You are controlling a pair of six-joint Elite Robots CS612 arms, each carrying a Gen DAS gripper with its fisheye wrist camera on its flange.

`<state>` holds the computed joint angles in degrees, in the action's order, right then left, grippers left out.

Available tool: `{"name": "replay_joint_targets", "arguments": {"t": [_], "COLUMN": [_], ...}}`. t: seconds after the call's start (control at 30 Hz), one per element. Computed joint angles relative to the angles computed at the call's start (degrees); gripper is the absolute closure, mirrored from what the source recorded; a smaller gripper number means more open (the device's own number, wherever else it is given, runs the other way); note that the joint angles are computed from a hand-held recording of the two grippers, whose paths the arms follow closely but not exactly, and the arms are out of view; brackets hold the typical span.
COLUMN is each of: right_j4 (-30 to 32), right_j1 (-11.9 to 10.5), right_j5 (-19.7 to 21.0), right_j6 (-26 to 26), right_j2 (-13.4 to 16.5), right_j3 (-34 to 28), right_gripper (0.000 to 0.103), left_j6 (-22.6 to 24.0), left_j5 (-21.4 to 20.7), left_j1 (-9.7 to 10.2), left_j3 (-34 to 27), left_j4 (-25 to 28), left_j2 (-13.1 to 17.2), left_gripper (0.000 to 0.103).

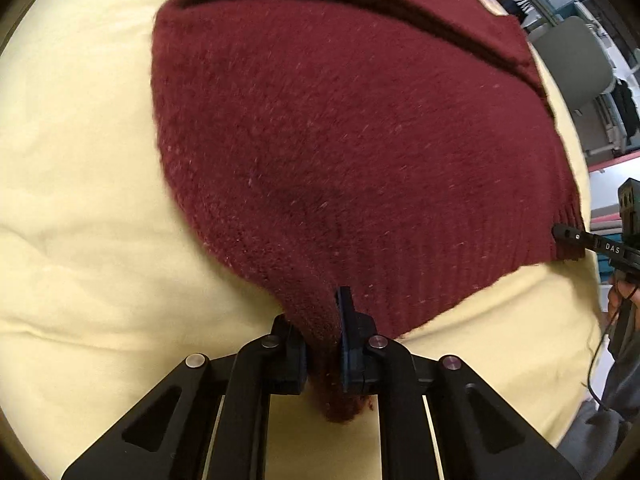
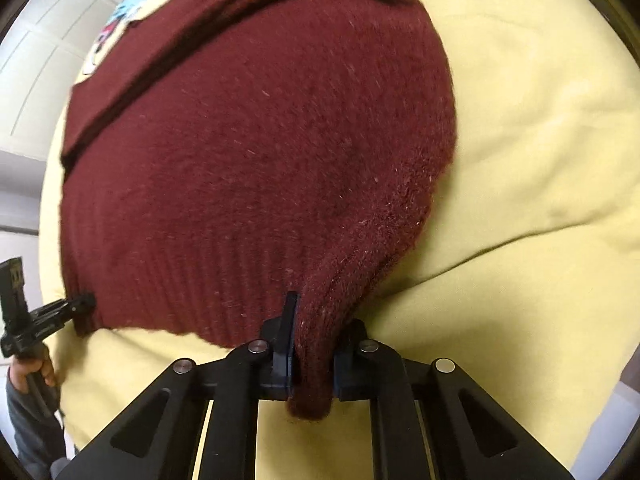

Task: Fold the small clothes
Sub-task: 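Grasp the ribbed hem with both tools and lift it, then fold the lifted hem over toward the collar, open both tools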

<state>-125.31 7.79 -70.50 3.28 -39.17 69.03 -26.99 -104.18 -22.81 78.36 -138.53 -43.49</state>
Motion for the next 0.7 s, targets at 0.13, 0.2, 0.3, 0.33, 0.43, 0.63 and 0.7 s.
{"name": "replay_joint_targets", "arguments": {"t": [0.13, 0.2, 0.3, 0.33, 0.43, 0.63, 0.7], "right_j4": [-1.8, -3.4, -5.2, -6.8, -9.0, -12.2, -11.8], "right_j1": [-0.6, -0.8, -1.1, -1.3, -1.8, -0.7, -0.6], "right_j5": [2.7, 3.5, 4.7, 5.1, 5.9, 5.0, 3.9], "right_j6": [-0.8, -0.9, -0.3, 0.1, 1.1, 4.7, 5.9], "right_j2": [-1.1, -1.5, -1.0, -0.9, 1.0, 6.7, 9.7], "right_j3": [-0.1, -0.6, -2.8, -3.6, -7.4, -19.3, -25.6], "right_gripper": [0.091, 0.091, 0.091, 0.092, 0.092, 0.092, 0.092], "left_j6": [0.0, 0.2, -1.2, -1.5, -1.1, 0.4, 0.6], "left_j5": [-1.3, -1.5, -1.2, -0.9, 0.4, 4.7, 6.7], "left_j1": [0.17, 0.86, 1.29, 1.40, 2.52, 4.14, 4.58], "left_j3": [-1.1, -1.4, -2.9, -3.7, -6.5, -12.4, -15.8], "left_j4": [-1.6, -3.2, -6.3, -6.9, -8.5, -10.3, -9.5], "left_j2": [-0.7, -1.0, -1.0, -0.8, 0.0, 1.3, 2.7], "left_gripper": [0.094, 0.094, 0.094, 0.094, 0.094, 0.094, 0.094]}}
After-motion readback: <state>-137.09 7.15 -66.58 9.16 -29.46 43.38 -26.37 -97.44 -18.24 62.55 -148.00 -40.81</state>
